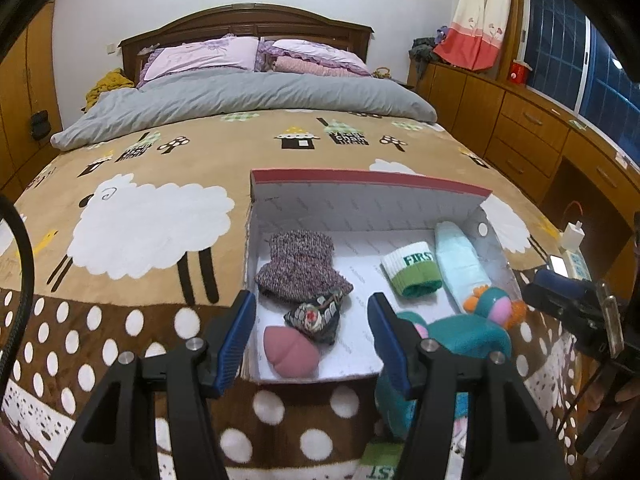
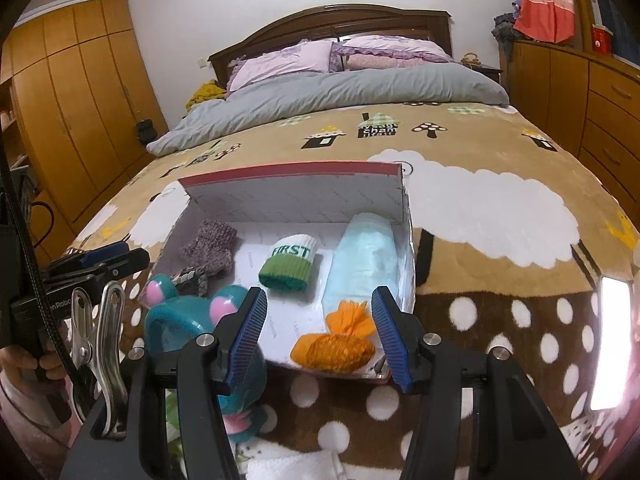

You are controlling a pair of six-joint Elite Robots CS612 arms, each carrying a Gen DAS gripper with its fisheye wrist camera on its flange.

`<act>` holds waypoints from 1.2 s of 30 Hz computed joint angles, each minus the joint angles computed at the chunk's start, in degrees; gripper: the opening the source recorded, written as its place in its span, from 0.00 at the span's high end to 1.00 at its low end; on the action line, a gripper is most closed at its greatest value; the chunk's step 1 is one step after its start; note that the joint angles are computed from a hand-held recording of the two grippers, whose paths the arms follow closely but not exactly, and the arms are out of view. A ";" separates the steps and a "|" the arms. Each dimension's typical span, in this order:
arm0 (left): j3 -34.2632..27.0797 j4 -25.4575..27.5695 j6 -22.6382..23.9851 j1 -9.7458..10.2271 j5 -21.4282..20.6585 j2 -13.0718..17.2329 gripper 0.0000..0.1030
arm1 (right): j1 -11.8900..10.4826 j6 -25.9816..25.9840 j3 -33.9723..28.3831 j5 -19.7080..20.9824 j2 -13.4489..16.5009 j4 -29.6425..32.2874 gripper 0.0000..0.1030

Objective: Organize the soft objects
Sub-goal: 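Withdraw both tools from the shoebox back toward the remaining items, then grasp the second FIRST wristband with the left tool while the right tool grasps the white knit cloth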

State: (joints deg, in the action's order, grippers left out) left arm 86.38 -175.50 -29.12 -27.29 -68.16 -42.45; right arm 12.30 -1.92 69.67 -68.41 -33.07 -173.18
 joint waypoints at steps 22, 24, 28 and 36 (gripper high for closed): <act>8.74 -3.12 -3.35 -2.04 -3.81 -3.48 0.40 | 0.14 -0.14 11.61 2.47 -4.92 -5.03 0.46; 9.00 -2.81 -3.65 -2.18 -4.29 -3.42 0.40 | 0.09 -0.03 12.35 2.59 -5.20 -5.27 0.46; 9.30 -2.13 -4.17 -2.49 -5.33 -3.25 0.40 | 0.00 0.15 13.55 2.32 -5.63 -5.52 0.46; 8.94 -0.36 -3.17 -3.15 -7.25 -2.46 0.40 | 0.07 0.30 15.64 -0.96 -6.00 -5.80 0.46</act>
